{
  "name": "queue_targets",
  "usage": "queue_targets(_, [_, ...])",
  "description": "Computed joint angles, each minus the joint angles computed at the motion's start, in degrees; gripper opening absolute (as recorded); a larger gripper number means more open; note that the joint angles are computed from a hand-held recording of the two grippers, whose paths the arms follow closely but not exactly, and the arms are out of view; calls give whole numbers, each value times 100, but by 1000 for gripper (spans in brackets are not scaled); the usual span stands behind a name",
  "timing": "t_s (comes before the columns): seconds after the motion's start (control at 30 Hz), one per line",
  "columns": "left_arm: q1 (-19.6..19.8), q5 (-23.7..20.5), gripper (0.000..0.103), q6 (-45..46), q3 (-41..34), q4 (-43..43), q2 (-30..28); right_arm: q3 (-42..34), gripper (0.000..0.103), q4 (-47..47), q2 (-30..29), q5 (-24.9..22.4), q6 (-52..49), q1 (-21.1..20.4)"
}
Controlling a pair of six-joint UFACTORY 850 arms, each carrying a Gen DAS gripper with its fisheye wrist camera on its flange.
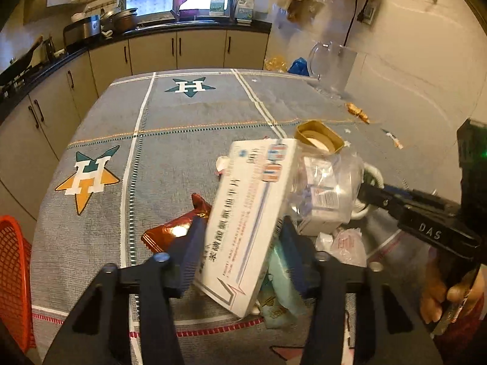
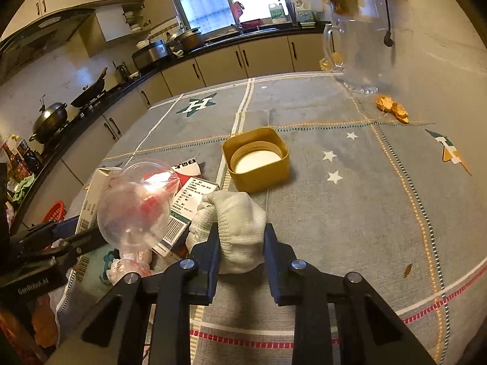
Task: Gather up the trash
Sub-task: 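Grasp the white medicine box with the left tool while the right tool grasps the white glove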
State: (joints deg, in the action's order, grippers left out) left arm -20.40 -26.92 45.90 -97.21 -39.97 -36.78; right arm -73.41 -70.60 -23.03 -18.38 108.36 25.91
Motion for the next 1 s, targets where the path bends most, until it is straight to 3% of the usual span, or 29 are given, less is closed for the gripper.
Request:
queue_targets(0.07, [32, -69, 35, 52, -14, -107, -4, 24, 28, -115, 18, 40, 134, -4])
queue_targets(0.27, [139, 47, 27, 132, 188, -405, 145, 113, 28, -818, 90, -131, 775, 75])
queue_targets(0.6, [212, 391, 26, 935, 769, -1276, 533, 37, 28, -1047, 69, -889, 797, 313])
queue_targets(0.83, [255, 364, 26, 1870, 1190, -2197, 894, 60, 28, -1028, 91, -1038, 827, 382])
queue_targets(1.0, [340, 199, 26, 1993, 1356, -2440, 1026, 169, 28, -1103, 194, -1029, 987, 448])
